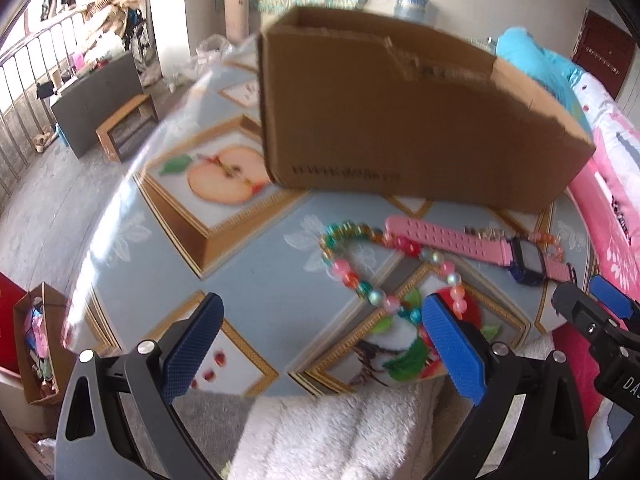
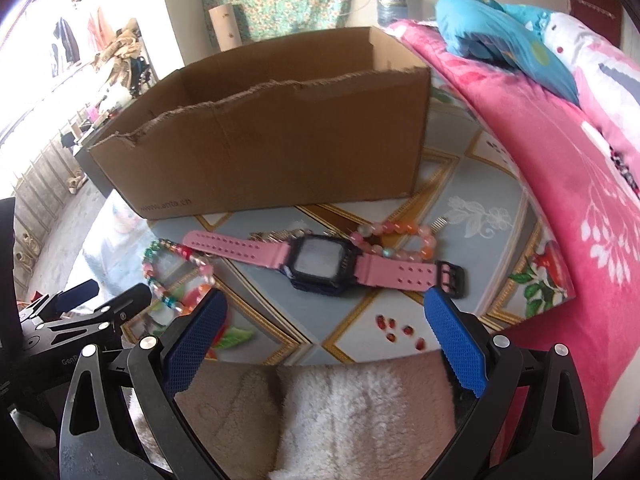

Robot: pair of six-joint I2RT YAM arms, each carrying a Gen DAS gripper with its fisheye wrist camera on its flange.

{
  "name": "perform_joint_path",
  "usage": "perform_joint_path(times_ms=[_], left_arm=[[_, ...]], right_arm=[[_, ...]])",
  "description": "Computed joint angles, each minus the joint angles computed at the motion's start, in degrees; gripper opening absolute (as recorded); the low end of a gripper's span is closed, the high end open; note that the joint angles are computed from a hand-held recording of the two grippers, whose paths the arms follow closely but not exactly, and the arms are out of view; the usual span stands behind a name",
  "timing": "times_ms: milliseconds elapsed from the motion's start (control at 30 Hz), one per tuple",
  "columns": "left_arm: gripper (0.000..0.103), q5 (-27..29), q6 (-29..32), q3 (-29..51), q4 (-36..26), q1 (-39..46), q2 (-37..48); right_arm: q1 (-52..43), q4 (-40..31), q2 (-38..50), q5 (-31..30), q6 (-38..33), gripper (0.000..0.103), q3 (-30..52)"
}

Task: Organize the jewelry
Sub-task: 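Grasp the multicolour bead bracelet with the left gripper and lift it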

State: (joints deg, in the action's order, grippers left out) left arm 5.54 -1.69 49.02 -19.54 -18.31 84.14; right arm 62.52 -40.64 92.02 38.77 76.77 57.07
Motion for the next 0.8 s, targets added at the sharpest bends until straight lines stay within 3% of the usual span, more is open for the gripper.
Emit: perform_joint_path(times_ms=[200, 433, 567, 633, 800], left_arm=[[0.097, 13.1, 6.2, -3.7, 9.4, 7.6, -1.5], [0.097, 22.1, 8.8, 0.5, 8.8, 10.5, 2.7], [0.097, 21.2, 10.9, 3.8, 7.1, 8.8, 6.3], [0.095, 20.2, 12.7, 4.9, 6.3, 8.1, 7.5], [0.073, 16.3, 18.7, 7.9, 2.7, 5.9, 10.4]], right_arm=[[-2.1, 7.5, 3.0, -2.1, -10.0, 0.077, 2.9], [-5.7, 13.1, 6.7, -9.8, -17.9, 0.049, 5.9], [-7.9, 14.1, 9.6, -14.4, -19.7, 0.033, 8.0], [-8.9, 14.5, 10.2, -16.3, -21.0, 0.03, 8.4], [-10.7, 15.9, 13.3, -20.4, -24.6, 0.024, 11.3]])
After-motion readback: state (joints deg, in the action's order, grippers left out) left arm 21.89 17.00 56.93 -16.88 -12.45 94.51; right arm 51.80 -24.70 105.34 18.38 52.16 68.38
